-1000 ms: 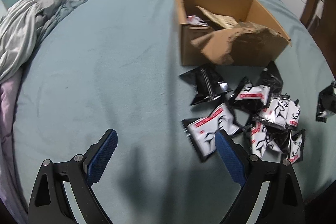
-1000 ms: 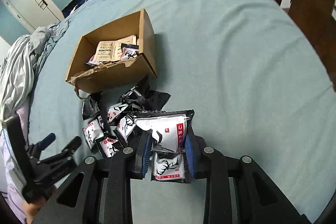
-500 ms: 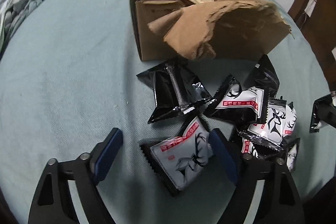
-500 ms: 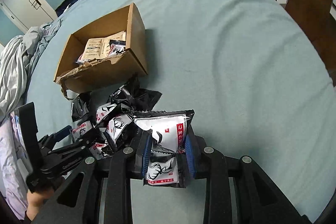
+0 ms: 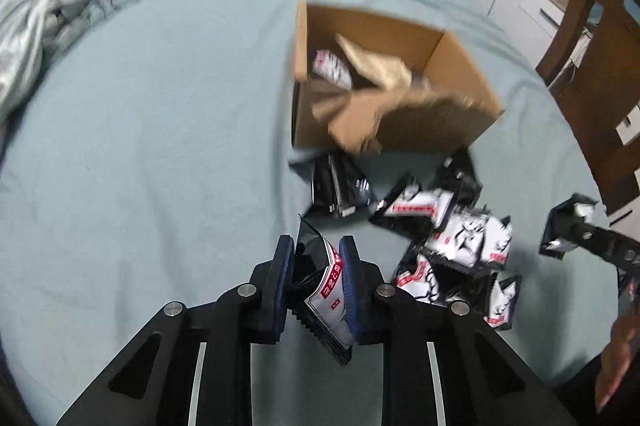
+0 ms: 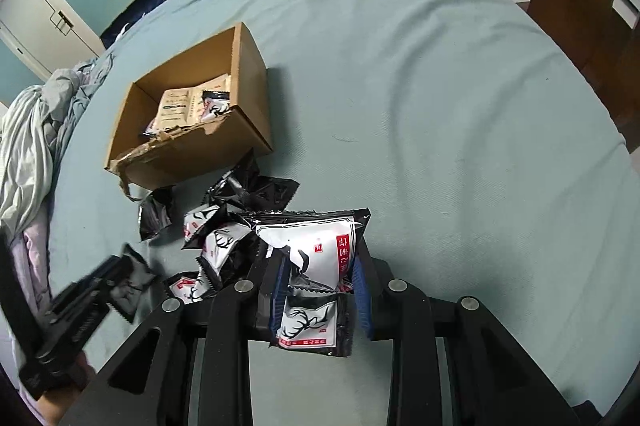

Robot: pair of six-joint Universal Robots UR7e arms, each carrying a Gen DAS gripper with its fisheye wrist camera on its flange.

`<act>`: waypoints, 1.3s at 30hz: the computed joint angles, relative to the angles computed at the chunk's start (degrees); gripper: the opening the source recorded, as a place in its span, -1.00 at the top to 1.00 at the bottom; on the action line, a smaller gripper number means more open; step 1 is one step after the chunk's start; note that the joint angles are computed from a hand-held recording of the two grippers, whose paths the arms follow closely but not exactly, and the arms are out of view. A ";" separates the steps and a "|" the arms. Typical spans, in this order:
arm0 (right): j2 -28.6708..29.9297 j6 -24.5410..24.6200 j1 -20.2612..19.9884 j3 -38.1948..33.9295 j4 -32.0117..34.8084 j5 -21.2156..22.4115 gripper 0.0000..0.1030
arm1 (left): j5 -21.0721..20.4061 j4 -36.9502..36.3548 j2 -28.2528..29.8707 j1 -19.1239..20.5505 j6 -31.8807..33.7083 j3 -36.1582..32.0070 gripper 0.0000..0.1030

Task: Organize snacks
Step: 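Grasp a white deer-print packet with the left tool while the right tool holds its packet, then carry the packet over the box and open the left tool, then carry the held packet over the box and open the right tool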

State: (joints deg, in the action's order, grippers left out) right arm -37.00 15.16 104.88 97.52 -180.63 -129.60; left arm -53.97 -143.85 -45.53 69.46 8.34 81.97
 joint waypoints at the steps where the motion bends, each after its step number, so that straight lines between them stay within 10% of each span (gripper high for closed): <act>1: -0.07 -0.05 0.00 0.10 -0.19 0.21 0.48 | -0.37 -1.20 -0.62 -0.35 0.72 0.61 0.57; 10: -1.21 0.32 -0.62 0.95 -0.73 2.73 0.48 | -3.86 -6.16 -2.77 -3.11 1.48 1.55 0.59; 24: -0.90 -0.09 -1.23 0.32 -0.97 3.19 0.48 | -2.48 1.87 12.53 -4.61 5.02 -22.91 0.57; 28: -0.52 -0.09 -1.24 -0.27 -0.39 2.56 0.48 | -1.38 6.07 13.90 -4.56 2.87 -25.55 0.11; 31: -0.45 -0.03 -1.23 -0.37 -0.37 2.50 0.48 | 0.87 4.26 11.50 -5.05 2.81 -21.46 -0.49; 39: -0.11 -1.80 -0.31 -0.78 -0.93 1.34 0.48 | 5.96 1.27 -0.53 -5.91 3.18 -3.35 -0.52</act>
State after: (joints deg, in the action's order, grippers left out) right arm -37.12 13.36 104.57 96.74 -181.55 -128.26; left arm -48.02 -142.57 -46.06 63.55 11.53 78.63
